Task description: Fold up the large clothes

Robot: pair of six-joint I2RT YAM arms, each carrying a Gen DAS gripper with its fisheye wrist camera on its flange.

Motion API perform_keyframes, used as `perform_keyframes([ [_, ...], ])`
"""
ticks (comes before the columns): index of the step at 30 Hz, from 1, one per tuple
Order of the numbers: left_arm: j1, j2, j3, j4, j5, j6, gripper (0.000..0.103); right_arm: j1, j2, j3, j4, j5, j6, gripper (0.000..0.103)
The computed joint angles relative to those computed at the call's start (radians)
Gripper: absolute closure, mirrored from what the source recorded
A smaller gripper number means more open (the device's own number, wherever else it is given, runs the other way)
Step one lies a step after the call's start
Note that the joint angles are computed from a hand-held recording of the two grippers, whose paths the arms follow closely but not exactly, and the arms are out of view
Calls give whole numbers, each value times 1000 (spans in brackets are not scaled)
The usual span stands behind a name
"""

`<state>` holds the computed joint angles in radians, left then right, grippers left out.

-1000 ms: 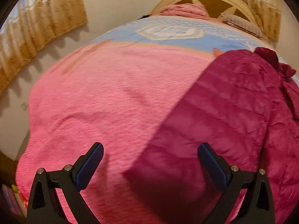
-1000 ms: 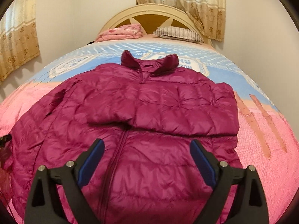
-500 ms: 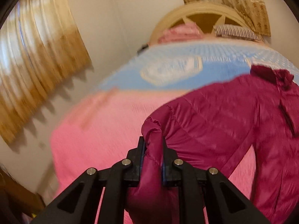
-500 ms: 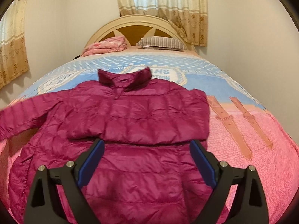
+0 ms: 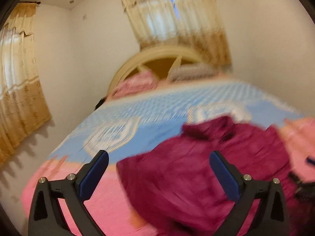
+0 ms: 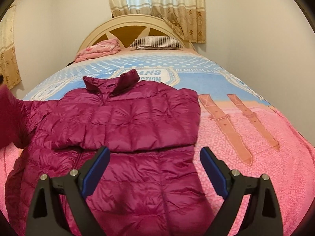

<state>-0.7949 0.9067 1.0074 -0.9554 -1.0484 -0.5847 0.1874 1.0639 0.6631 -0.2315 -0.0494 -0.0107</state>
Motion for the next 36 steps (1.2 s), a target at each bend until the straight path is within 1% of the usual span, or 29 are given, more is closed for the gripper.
perform_keyframes([
  [1, -16, -4, 4, 15, -7, 11, 1, -1, 0, 1, -3, -3, -1, 9],
  [3, 13, -36, 3, 24, 11, 28, 1, 5, -1, 3, -11, -9, 2, 9],
  [5, 88, -90, -35, 40, 35, 61, 1, 26, -2, 7, -19, -20, 11, 8],
  [7, 208, -111, -77, 93, 82, 128, 1, 50, 2, 15, -26, -47, 21, 8],
  [8, 283, -151, -124, 87, 118, 139, 1, 83, 10, 26, -34, -66, 35, 8],
  [10, 430, -184, -207, 149, 201, 194, 1, 129, 31, 42, -37, -106, 54, 8],
  [11, 540, -204, -265, 183, 272, 222, 1, 165, 62, 63, -38, -141, 72, 8],
  [15, 799, -223, -413, 263, 456, 262, 1, 296, 179, 125, -12, -128, 107, 8],
  [16, 820, -223, -430, 271, 478, 256, 1, 323, 214, 144, -9, -120, 112, 8],
  [17, 843, -192, -450, 316, 500, 255, 1, 343, 251, 167, -10, -125, 118, 8],
  [18, 850, -153, -462, 360, 507, 254, 1, 351, 285, 184, -11, -136, 120, 15],
  [19, 844, -131, -467, 377, 499, 249, 1, 362, 317, 207, -20, -141, 123, 22],
  [20, 845, -122, -470, 385, 492, 252, 1, 373, 376, 257, -60, -157, 113, 48],
  [21, 848, -121, -467, 389, 495, 255, 1, 373, 403, 282, -84, -174, 103, 74],
  [22, 844, -117, -459, 387, 494, 255, 1, 371, 408, 290, -85, -173, 104, 76],
  [23, 832, -120, -441, 361, 476, 251, 1, 367, 393, 290, -81, -157, 104, 83],
  [24, 826, -121, -431, 351, 462, 252, 1, 358, 373, 293, -90, -151, 95, 86],
  [26, 820, -132, -414, 350, 461, 255, 1, 320, 318, 290, -106, -156, 80, 87],
  [29, 784, -87, -356, 323, 455, 202, 1, 250, 272, 307, -139, -167, 53, 88],
  [32, 720, -11, -300, 306, 395, 154, 1, 173, 237, 321, -171, -180, 21, 88],
  [34, 669, 55, -261, 306, 336, 141, 1, 102, 234, 345, -195, -194, -8, 88],
  [36, 645, 103, -230, 306, 303, 133, 1, 33, 241, 362, -205, -211, -28, 88],
])
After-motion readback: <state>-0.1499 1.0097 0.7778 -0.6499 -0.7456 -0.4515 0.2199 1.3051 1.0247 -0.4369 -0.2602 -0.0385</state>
